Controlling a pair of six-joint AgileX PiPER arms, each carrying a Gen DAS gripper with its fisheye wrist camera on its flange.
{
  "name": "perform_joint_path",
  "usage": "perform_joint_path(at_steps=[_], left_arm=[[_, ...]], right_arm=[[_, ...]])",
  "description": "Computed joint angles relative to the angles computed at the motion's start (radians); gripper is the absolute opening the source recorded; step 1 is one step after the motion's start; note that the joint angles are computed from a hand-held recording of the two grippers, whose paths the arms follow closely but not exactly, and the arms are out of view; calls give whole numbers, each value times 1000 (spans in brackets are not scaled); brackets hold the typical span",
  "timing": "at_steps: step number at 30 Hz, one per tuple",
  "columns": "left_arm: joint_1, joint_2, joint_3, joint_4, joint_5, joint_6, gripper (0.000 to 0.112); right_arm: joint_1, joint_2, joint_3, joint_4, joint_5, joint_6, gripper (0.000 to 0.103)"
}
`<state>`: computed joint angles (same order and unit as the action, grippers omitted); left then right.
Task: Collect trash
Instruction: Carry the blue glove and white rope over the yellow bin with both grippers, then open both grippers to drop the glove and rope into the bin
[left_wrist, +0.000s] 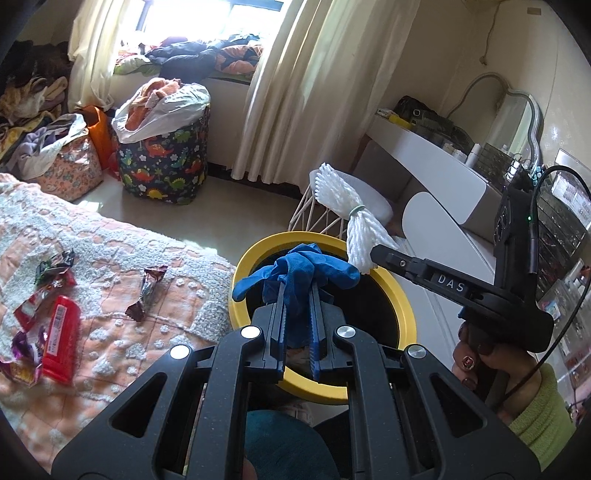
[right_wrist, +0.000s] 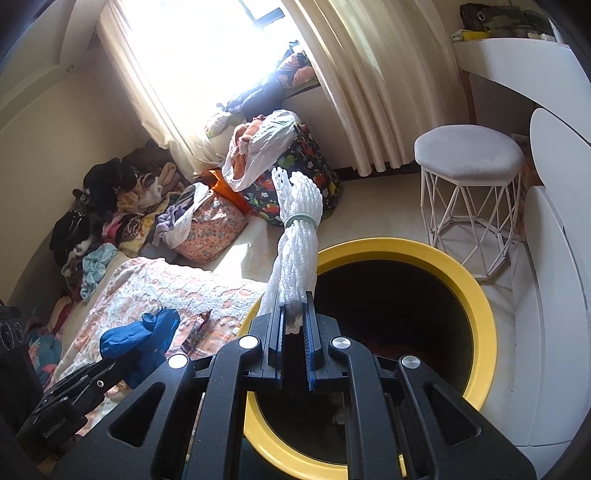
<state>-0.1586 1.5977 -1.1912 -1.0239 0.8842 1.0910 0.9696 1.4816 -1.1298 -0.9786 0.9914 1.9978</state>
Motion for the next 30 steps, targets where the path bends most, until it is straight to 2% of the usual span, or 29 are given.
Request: perform_joint_path(at_steps=[6,30], left_arm=[[-45,34,-11,10,-29,-15,5],[-178,190,-97,107,-106,-110,5]], right_arm=[[-12,-7,26,25,20,0,9],[-114,-23,144,135,-123,31,9]])
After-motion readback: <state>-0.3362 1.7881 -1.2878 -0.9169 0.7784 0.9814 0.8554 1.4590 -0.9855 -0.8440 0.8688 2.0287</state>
